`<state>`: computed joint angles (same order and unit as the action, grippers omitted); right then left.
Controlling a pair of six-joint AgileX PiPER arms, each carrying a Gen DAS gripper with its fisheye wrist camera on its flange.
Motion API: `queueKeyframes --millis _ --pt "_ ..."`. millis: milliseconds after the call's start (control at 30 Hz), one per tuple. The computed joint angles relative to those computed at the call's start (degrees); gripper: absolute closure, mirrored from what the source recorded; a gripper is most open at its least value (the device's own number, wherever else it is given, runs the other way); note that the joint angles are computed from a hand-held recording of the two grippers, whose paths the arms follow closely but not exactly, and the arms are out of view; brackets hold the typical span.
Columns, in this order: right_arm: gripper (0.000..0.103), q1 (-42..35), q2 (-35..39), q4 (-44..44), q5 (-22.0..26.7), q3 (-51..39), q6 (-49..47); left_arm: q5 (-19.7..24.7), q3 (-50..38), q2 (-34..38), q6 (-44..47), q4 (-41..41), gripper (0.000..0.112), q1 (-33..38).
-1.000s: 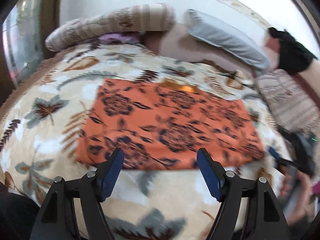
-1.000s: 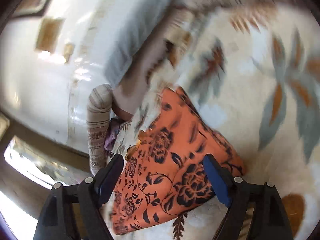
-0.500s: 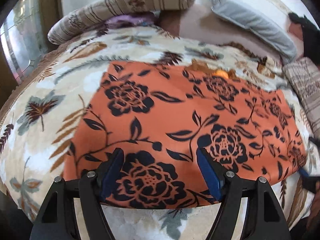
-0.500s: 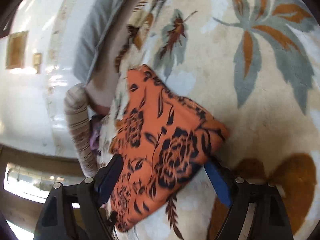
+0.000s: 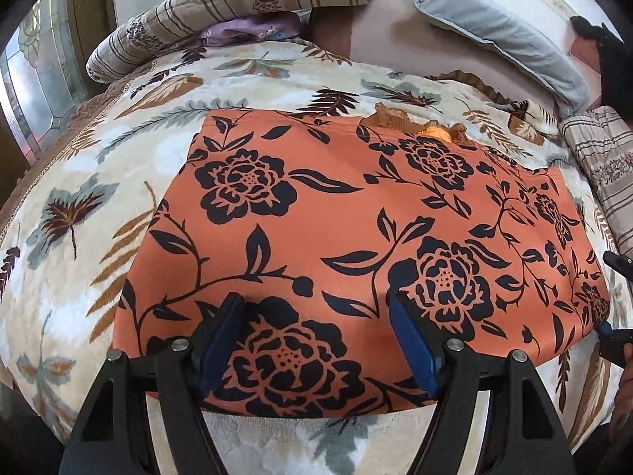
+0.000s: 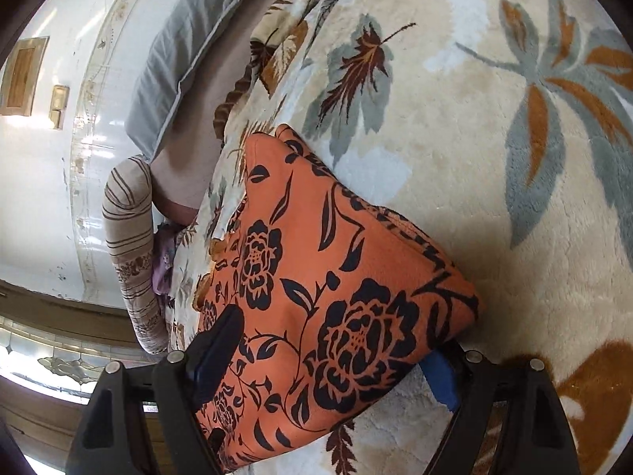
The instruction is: Fold small clothes
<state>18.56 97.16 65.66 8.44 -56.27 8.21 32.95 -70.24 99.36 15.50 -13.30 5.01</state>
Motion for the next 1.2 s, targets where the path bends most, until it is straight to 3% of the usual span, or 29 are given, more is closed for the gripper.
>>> queueKeyframes --millis 133,300,367,500,567,667,933,1067,1200 --pt "0.018 -0.6 0.3 9.3 0.5 0.4 -9.8 2.4 0.6 -3.5 -1.1 -0.4 0.036 -0.3" --pt "0.018 -0.8 0.2 18.7 0.6 1.3 -19.3 6.6 4.5 -15.9 5.8 -8.1 0.036 -2.1" --pt "0.018 -1.0 0.1 20.0 0.8 1.5 -20.8 5.8 4.6 -18.0 4.3 -6.1 0.029 -4.3" --pt "0.017 -1.5 -0.4 25.9 1.5 2.2 -26.5 3.5 -0.2 -9.2 -10.7 11.5 0.028 -9.2" --pt "0.017 -1.8 -0.5 27.4 1.9 2.5 -28.3 5.3 -3.6 -3.4 -12.9 13.5 0.028 -8.8" --pt "0.017 -2.0 -0.4 27.6 2.3 2.5 -28.9 4.3 -5.1 1.1 -16.7 18.4 0.028 -9.0" --pt "0.017 -1.0 0.4 10.2 1.4 0.3 -13.1 3.1 -4.5 3.4 -17.6 19.1 0.028 -8.8" --pt "0.017 -1.2 0.6 13.9 1.6 0.5 -16.6 3.3 -5.2 4.0 -17.0 17.9 0.028 -8.5" --pt "0.017 -1.2 0.8 11.6 1.7 0.1 -14.4 3.5 -5.8 4.7 -16.4 17.3 0.028 -8.3"
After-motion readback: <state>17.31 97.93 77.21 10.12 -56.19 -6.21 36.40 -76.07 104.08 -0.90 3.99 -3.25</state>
